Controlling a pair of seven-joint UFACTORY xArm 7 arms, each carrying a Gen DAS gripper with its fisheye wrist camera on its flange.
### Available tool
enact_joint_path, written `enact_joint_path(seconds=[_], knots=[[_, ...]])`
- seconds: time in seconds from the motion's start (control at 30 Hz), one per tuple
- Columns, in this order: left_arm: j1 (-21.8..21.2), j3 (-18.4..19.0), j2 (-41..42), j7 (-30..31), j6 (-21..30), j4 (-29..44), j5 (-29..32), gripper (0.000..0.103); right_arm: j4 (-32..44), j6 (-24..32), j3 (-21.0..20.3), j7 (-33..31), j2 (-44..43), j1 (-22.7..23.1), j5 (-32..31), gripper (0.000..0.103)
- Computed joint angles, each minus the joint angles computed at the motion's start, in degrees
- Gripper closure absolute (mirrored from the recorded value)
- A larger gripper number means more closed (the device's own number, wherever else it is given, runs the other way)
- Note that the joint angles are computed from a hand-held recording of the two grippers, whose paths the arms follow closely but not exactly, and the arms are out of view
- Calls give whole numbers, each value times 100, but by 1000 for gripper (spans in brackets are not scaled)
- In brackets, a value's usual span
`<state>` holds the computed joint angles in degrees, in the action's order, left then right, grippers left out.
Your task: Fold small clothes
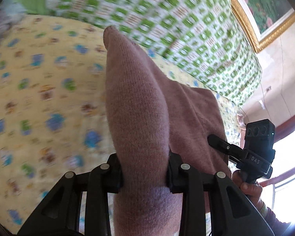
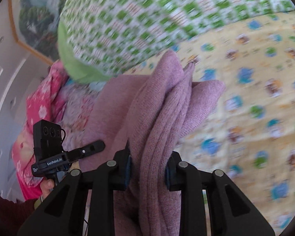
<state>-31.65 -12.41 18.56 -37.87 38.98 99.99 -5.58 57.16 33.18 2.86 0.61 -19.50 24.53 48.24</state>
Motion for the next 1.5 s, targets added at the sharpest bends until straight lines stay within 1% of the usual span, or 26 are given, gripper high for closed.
enact_joint_path(seconds=[0.1, 0.17, 0.2, 0.27, 0.37, 0.43, 0.53, 0.6, 0.73, 0.83, 0.9, 0.97, 1.03, 1.1, 1.17, 1.3, 1.37, 1.47, 1.5], knots=[[175, 34, -785, -28, -255, -1059, -126, 71, 40, -68, 104, -145, 195, 190, 219, 76], [276, 17, -1140, -40, -385, -1579, -224, 71, 43, -59, 165, -184, 286, 241, 277, 76], [282, 3, -1173, -107, -415, -1671, -179, 71, 57, -27, 196, -204, 343, 258, 282, 76], [345, -13, -1431, -131, -473, -2079, -224, 70, 68, 62, 247, -222, 437, 262, 262, 76], [373, -69, -1460, -224, -583, -2317, -319, 70, -1, 221, 301, -176, 497, 209, 163, 76], [402, -93, -1513, -162, -636, -2533, -499, 70, -88, 259, 342, -65, 514, 160, 83, 76], [432, -109, -1616, -88, -811, -2847, -703, 68, -270, 192, 326, -117, 491, 162, 241, 76], [458, -104, -1701, -2, -916, -3032, -834, 65, -304, 170, 323, -155, 510, 160, 305, 76], [480, -100, -1713, 85, -978, -3135, -901, 61, -288, 165, 337, -237, 618, 134, 319, 76], [488, -100, -1685, 117, -1053, -3180, -945, 54, -320, 148, 331, -313, 664, 116, 441, 75], [489, -97, -1673, 29, -1074, -3218, -916, 47, -345, 185, 324, -328, 638, 94, 503, 73], [494, -95, -1666, -38, -1061, -3217, -928, 45, -323, 238, 370, -176, 604, 47, 322, 70], [495, -99, -1709, -60, -1019, -3225, -966, 45, -303, 295, 407, 42, 538, 8, 111, 63], [475, -107, -1782, -203, -909, -3206, -776, 46, -294, 384, 465, 402, 422, -60, -294, 59], [451, -126, -1881, -270, -798, -3207, -656, 46, -360, 388, 447, 538, 243, -49, -442, 58], [416, -156, -2124, -334, -621, -3302, -511, 46, -562, 390, 482, 1048, -217, -61, -889, 58], [395, -166, -2296, -327, -605, -3430, -557, 46, -715, 394, 498, 1265, -503, -31, -1096, 57], [367, -186, -2489, -317, -506, -3581, -583, 46, -876, 430, 610, 1722, -859, -22, -1509, 54], [360, -212, -2576, -380, -419, -3635, -516, 46, -914, 496, 737, 1981, -1009, -89, -1804, 52]])
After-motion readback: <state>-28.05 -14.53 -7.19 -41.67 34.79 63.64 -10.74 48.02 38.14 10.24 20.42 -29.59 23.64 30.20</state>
